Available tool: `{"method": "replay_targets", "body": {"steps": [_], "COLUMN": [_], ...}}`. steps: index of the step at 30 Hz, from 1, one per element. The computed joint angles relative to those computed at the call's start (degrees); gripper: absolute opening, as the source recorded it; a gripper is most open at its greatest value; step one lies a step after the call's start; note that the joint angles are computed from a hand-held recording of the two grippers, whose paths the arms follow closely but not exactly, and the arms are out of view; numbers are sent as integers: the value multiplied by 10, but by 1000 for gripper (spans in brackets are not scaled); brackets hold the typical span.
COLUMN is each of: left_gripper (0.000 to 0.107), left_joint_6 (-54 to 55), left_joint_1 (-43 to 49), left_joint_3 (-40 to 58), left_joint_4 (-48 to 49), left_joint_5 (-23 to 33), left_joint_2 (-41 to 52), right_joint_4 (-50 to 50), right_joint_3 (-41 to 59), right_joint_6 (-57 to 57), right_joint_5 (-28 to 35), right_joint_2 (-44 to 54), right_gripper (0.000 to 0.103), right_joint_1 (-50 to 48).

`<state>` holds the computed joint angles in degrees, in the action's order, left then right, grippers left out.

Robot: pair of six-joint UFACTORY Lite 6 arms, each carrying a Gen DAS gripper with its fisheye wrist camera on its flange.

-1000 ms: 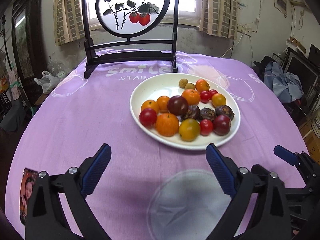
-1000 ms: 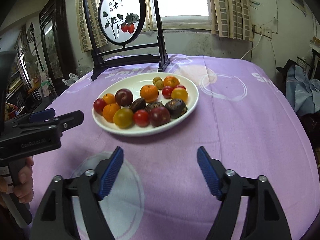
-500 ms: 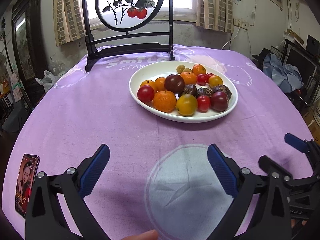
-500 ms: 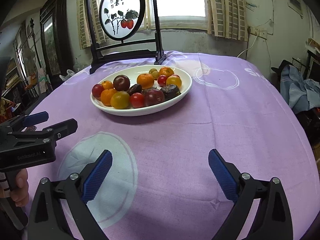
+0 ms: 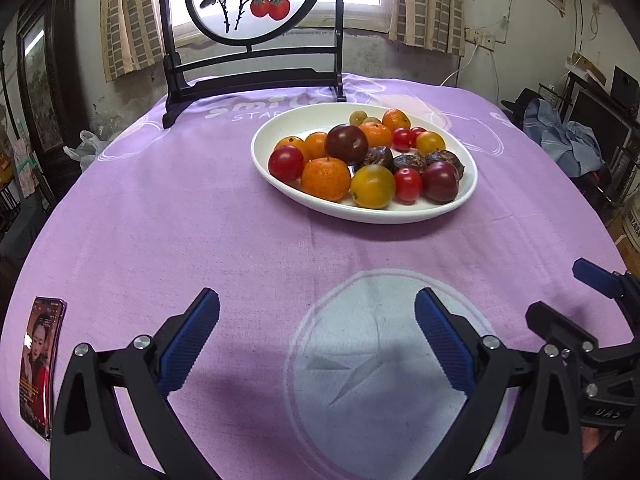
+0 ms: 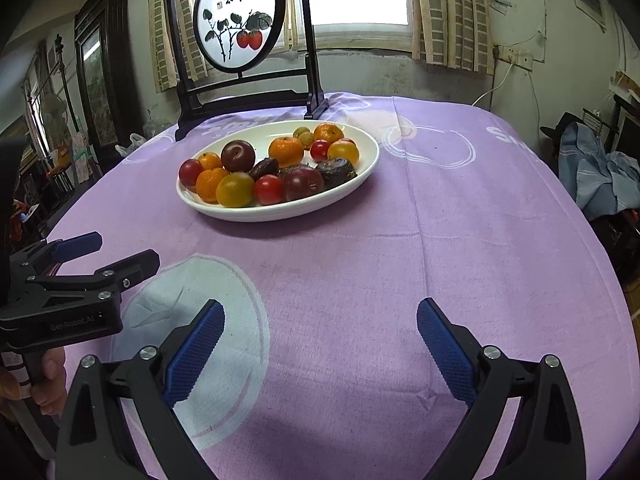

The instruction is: Organize fruits

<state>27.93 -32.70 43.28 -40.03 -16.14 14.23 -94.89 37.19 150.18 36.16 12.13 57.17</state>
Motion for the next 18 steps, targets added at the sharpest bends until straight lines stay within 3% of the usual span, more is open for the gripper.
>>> {"method": "replay_targets", "body": {"steps": [4,18], "left_gripper": [96,96], "left_joint_6": [-49,-60], "left_joint_1": [4,12], "left_joint_3": [-7,-2], "left_joint_4": [42,46], "left_joint_5": [5,21], "left_joint_2": [-8,-2], "right_joint_4": [4,10], "right_joint_3": [1,8], "right_joint_6": [-3,-11], "right_joint_5": [1,-24], "right_joint_2": [1,14], "right_gripper": [98,98], "right_joint_1": [3,-3]}}
